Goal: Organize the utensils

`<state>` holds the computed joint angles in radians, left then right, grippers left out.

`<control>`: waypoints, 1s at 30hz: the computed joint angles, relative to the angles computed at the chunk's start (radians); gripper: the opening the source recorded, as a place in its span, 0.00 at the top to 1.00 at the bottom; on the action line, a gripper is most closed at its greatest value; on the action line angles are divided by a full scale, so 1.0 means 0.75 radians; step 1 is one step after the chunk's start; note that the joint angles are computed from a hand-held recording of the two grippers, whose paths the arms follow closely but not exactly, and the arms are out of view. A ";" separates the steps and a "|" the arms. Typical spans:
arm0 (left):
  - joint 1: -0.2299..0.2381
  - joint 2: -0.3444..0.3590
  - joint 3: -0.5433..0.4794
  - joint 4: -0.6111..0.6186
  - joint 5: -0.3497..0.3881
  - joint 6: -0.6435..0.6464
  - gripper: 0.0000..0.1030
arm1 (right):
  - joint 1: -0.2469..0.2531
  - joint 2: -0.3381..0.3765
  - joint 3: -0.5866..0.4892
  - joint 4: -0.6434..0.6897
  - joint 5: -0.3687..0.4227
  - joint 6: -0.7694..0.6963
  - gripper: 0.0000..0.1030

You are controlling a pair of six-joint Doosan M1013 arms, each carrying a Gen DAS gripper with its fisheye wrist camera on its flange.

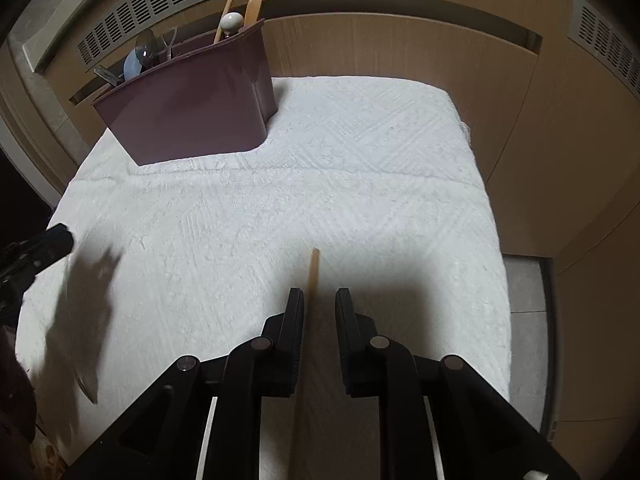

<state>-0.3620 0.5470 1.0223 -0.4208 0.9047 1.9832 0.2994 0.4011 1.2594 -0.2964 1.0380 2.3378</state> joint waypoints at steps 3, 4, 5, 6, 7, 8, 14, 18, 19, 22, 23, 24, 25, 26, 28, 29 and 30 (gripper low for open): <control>0.015 -0.011 0.012 -0.044 -0.015 0.030 0.91 | 0.000 0.044 -0.063 0.022 0.071 -0.020 0.85; 0.020 -0.020 0.023 -0.058 -0.026 0.044 0.91 | 0.002 0.053 -0.077 0.025 0.088 -0.025 0.85; 0.019 -0.028 0.035 -0.062 -0.038 0.047 0.91 | 0.010 0.065 -0.095 0.002 0.118 -0.025 0.85; 0.020 -0.037 0.049 -0.069 -0.054 0.056 0.91 | 0.014 0.070 -0.104 -0.007 0.135 -0.027 0.86; 0.022 -0.046 0.063 -0.074 -0.070 0.066 0.91 | 0.017 0.072 -0.110 -0.010 0.150 -0.031 0.93; 0.025 -0.052 0.071 -0.077 -0.076 0.071 0.91 | 0.019 0.072 -0.111 -0.007 0.155 -0.035 0.94; 0.039 -0.012 0.004 -0.013 0.108 -0.024 0.89 | 0.062 0.016 -0.062 -0.066 0.093 -0.033 0.94; 0.020 0.070 -0.115 0.071 0.354 -0.145 0.72 | 0.086 -0.012 -0.040 -0.126 0.062 -0.017 0.94; 0.013 0.081 -0.130 0.090 0.374 -0.175 0.70 | 0.090 -0.015 -0.035 -0.139 0.055 -0.012 0.94; -0.016 0.117 -0.183 0.193 0.409 -0.283 0.70 | 0.097 -0.021 -0.019 -0.157 0.023 -0.014 0.94; -0.027 0.129 -0.203 0.241 0.423 -0.316 0.70 | 0.095 -0.021 -0.017 -0.153 0.016 -0.019 0.94; -0.034 0.138 -0.215 0.274 0.434 -0.335 0.70 | 0.094 -0.024 -0.010 -0.142 0.002 -0.030 0.94; -0.046 0.155 -0.240 0.318 0.456 -0.361 0.70 | 0.093 -0.027 -0.004 -0.135 -0.010 -0.037 0.94; -0.054 0.167 -0.256 0.348 0.468 -0.376 0.70 | 0.092 -0.029 0.002 -0.131 -0.018 -0.041 0.94; -0.074 0.168 -0.254 0.409 0.435 -0.348 0.70 | 0.089 -0.030 0.007 -0.120 -0.031 -0.051 0.94; -0.078 0.166 -0.248 0.412 0.421 -0.330 0.70 | 0.089 -0.030 0.008 -0.117 -0.034 -0.052 0.94; -0.080 0.162 -0.237 0.407 0.397 -0.304 0.70 | 0.088 -0.031 0.012 -0.112 -0.041 -0.053 0.94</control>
